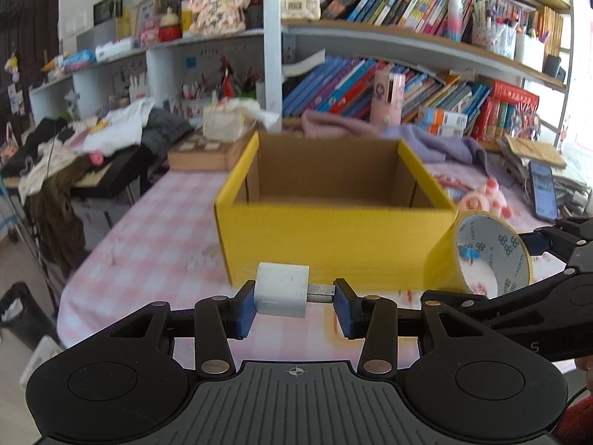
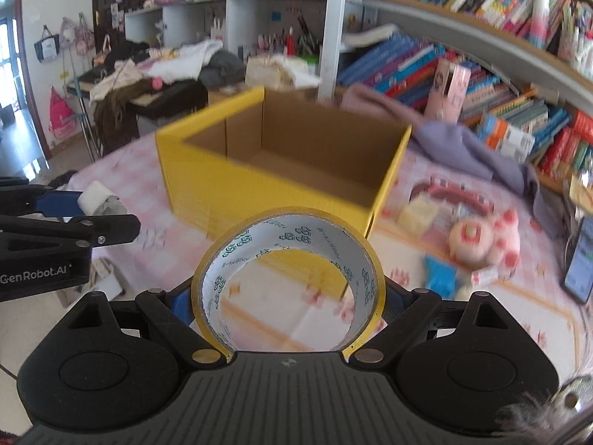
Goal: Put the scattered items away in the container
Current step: 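Lift the adapter and tape roll and carry both over the yellow box, then lower into the box and open the left tool while the right tool releases the tape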
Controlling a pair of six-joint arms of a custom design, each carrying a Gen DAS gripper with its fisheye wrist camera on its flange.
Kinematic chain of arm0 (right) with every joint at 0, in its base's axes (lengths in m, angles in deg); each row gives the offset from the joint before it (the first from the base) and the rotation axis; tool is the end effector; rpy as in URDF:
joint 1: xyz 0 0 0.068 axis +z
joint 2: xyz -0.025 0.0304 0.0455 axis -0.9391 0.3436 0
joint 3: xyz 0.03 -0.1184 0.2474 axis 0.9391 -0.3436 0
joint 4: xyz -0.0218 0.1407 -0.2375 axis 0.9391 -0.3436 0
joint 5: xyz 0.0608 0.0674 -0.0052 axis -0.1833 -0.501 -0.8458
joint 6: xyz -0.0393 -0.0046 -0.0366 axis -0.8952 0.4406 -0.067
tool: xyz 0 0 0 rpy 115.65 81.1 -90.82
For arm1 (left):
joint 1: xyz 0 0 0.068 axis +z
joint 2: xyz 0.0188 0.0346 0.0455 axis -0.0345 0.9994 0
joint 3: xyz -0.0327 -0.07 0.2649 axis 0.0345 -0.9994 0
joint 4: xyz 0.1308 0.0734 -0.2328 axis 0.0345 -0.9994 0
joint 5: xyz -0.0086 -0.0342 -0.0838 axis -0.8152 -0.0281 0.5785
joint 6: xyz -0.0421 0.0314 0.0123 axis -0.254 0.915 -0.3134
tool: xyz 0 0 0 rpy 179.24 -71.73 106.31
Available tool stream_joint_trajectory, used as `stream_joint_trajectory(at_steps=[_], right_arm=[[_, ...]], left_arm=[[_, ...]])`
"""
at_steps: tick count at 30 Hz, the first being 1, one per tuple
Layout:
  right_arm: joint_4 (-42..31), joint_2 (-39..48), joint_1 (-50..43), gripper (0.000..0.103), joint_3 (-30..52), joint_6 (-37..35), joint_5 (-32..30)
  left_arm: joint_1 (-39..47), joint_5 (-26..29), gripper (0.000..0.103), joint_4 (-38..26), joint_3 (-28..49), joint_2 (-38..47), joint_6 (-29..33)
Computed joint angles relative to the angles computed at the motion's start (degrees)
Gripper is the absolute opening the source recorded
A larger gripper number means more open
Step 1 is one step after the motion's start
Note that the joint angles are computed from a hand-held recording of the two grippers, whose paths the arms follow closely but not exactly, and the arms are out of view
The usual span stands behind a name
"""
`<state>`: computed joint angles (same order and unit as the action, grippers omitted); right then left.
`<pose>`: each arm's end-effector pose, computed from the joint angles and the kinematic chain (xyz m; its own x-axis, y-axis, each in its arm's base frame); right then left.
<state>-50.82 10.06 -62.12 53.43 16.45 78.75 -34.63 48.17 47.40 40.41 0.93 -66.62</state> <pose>0.2987 0.0433 0.2178 -0.6025 -0.2147 -0.7687 -0.2704 0.9611 -0.0565 0.2794 -0.1651 0.2170 -0.5799 0.0928 -0.8094 0.1528 0.9883 0.0038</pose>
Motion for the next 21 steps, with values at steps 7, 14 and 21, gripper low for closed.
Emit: stream_joint_trajectory(at_steps=[7, 14, 21], right_arm=[[5.8, 2.7, -1.6, 0.091, 3.4, -5.2, -2.3], [7.4, 10.4, -4.6, 0.091, 12.2, -10.1, -7.0], [6.3, 22.1, -5.9, 0.091, 25.3, -11.0, -7.5]], left_arm=[[1.0, 0.4, 0.042, 2.7, 6.8, 4.7, 4.1], [3.2, 0.9, 0.042, 2.6, 16.1, 11.1, 8.1], [5.2, 0.7, 0.042, -0.4, 26.5, 19.0, 13.1]])
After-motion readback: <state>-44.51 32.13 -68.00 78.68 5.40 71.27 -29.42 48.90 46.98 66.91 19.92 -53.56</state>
